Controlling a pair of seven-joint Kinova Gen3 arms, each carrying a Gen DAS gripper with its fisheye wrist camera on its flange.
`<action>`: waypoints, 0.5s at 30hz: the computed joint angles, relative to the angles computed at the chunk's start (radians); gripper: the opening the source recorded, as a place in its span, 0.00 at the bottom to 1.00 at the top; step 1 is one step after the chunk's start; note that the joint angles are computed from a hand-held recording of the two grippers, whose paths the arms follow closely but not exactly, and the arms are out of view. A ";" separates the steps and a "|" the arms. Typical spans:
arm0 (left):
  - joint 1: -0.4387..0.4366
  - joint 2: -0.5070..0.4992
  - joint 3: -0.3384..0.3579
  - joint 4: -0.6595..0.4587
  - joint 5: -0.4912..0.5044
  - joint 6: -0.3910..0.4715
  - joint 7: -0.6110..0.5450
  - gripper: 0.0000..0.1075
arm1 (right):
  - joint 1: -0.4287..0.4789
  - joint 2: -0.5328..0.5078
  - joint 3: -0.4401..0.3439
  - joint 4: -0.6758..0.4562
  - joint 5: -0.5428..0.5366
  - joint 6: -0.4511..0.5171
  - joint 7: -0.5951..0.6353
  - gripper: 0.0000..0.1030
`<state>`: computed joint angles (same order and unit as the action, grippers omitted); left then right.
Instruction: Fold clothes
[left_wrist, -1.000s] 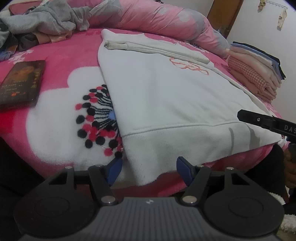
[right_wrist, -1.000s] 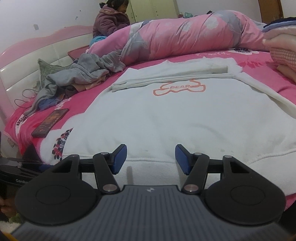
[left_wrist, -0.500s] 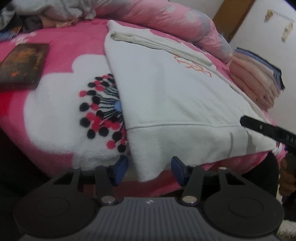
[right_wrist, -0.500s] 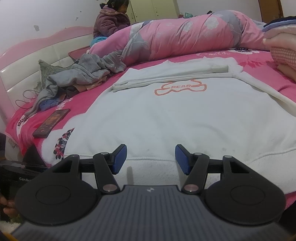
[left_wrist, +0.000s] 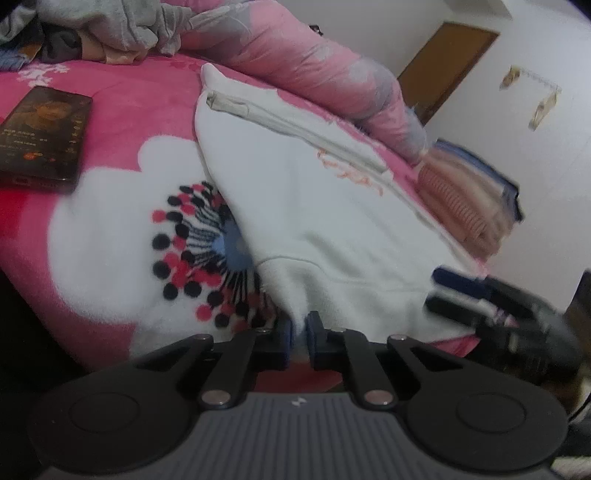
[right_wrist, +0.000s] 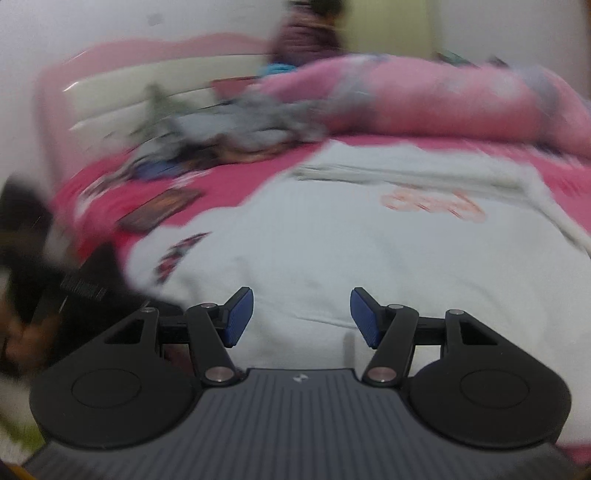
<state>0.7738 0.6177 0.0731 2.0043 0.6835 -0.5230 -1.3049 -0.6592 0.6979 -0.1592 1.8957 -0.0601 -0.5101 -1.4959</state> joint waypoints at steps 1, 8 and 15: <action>-0.031 -0.001 0.031 0.016 -0.041 -0.029 0.041 0.08 | 0.007 0.000 -0.012 -0.005 0.041 0.007 0.024 0.56; -0.092 -0.013 0.083 0.088 -0.199 -0.166 0.205 0.07 | -0.080 0.014 0.031 -0.071 0.139 0.069 0.223 0.56; -0.127 -0.003 0.106 0.121 -0.282 -0.240 0.296 0.06 | -0.156 0.070 0.058 -0.150 0.119 0.075 0.392 0.55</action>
